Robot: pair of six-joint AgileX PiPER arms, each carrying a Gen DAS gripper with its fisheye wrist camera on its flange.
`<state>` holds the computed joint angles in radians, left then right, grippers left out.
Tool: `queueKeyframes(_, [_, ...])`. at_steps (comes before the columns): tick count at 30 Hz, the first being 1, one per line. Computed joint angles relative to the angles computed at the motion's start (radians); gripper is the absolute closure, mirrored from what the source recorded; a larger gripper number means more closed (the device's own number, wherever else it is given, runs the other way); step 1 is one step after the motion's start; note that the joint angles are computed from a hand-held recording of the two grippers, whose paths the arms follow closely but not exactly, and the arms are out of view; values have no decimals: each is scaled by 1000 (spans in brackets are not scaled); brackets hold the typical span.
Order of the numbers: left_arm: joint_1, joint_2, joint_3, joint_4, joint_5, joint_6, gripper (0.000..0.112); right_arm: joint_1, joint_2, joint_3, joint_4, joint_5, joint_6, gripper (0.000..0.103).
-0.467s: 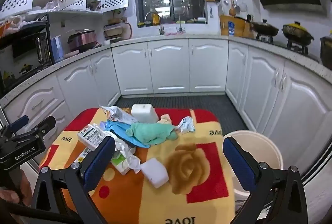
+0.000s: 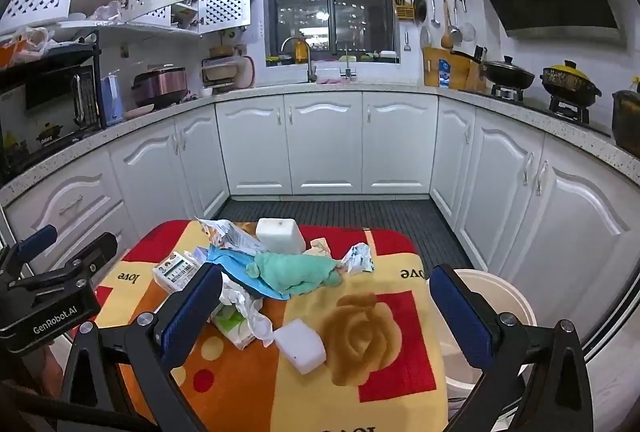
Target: Collect trash
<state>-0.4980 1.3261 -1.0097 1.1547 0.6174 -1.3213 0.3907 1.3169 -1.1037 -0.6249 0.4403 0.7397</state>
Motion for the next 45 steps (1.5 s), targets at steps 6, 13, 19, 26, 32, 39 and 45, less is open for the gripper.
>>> queueKeyframes(6, [27, -16, 3, -33, -23, 28, 9, 15, 6, -1, -35, 8, 34, 0])
queueKeyframes(13, [50, -13, 8, -48, -48, 28, 9, 50, 18, -4, -116, 28, 114, 0])
queueKeyframes(19, [53, -13, 8, -52, -52, 25, 9, 47, 32, -16, -84, 22, 87, 0])
queueKeyframes(26, [61, -11, 12, -51, -64, 15, 9, 47, 40, -12, -104, 16, 106, 0])
queueKeyframes(32, [62, -10, 11, -48, -63, 14, 9, 48, 43, -6, -120, 12, 126, 0])
queueKeyframes(39, [57, -11, 15, -40, -59, 3, 9, 32, 48, -3, -90, -6, 99, 0])
queueKeyframes(45, [53, -12, 17, -37, -57, 1, 9, 30, 49, 2, -95, -8, 103, 0])
